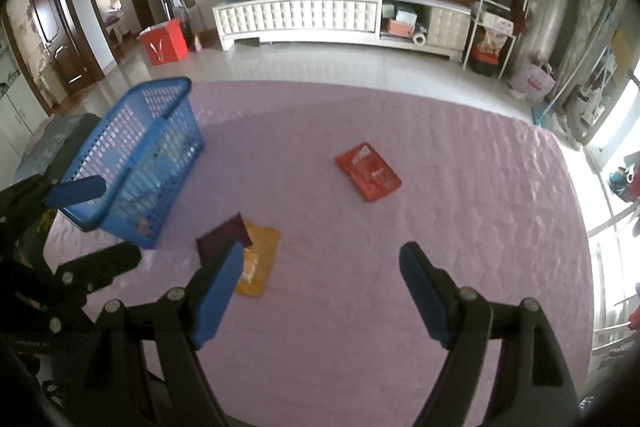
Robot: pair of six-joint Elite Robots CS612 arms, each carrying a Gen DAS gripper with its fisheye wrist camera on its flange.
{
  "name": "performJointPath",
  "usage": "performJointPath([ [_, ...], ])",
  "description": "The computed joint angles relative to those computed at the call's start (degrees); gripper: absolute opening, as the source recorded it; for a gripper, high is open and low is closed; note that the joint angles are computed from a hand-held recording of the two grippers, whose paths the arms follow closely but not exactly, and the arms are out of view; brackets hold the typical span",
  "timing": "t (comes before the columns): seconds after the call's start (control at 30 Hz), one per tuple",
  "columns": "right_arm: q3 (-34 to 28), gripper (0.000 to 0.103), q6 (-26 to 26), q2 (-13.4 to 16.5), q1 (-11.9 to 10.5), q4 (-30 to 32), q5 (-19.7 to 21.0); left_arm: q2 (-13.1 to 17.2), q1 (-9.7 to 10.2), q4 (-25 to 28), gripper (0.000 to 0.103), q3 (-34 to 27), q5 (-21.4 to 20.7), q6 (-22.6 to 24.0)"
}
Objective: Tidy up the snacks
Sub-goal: 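Move the left tool to the maroon pack and grasp it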
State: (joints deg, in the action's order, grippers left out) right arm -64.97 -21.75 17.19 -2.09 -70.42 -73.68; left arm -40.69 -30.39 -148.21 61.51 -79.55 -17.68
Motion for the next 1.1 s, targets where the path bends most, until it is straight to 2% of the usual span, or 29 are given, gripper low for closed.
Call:
performJointPath([
  [0.3,-1.0,0.084,1.6,3.0,-0.8,-0.2,0.8,3.6,0.04,4.3,0.079,-2.8,-3.6,1.1],
  [0.43,-0.6,0.084,3.0,4.0,-0.7,-0.6,1.9,5.7,-0.58,7.4,0.079,-5.1,0.1,5.7],
  [0.5,-0.2,0.084,3.7,4.4,-0.5,-0.9,1.8,6.8,-0.76,9.5,0.079,-6.5,3.2,6.9],
  [0.57,-0.4,0.084,3.9,5.0,-0.4,-1.4,1.9,7.8,-0.74,11.4,0.079,-7.8,4.5,7.7],
  [0.73,0.8,0.084,0.6,5.0,0.4,-0.6,-1.4,10.1,-0.06,16.9,0.079,-11.2,6.0,8.6],
  [0.8,1.1,0.084,0.7,4.9,0.4,-0.6,-1.3,10.9,0.38,18.5,0.079,-12.6,5.2,8.4],
  [0.9,1.6,0.084,1.5,4.6,0.2,0.1,-0.1,12.2,1.1,20.5,0.079,-14.8,1.7,7.7],
  [1.03,0.8,0.084,0.6,5.1,0.6,-1.1,-2.9,13.7,1.28,22.9,0.079,-17.1,1.7,9.1],
  [1.1,0.7,0.084,0.2,5.2,0.8,-1.5,-3.5,14.1,1.64,23.3,0.079,-17.8,0.1,9.1],
])
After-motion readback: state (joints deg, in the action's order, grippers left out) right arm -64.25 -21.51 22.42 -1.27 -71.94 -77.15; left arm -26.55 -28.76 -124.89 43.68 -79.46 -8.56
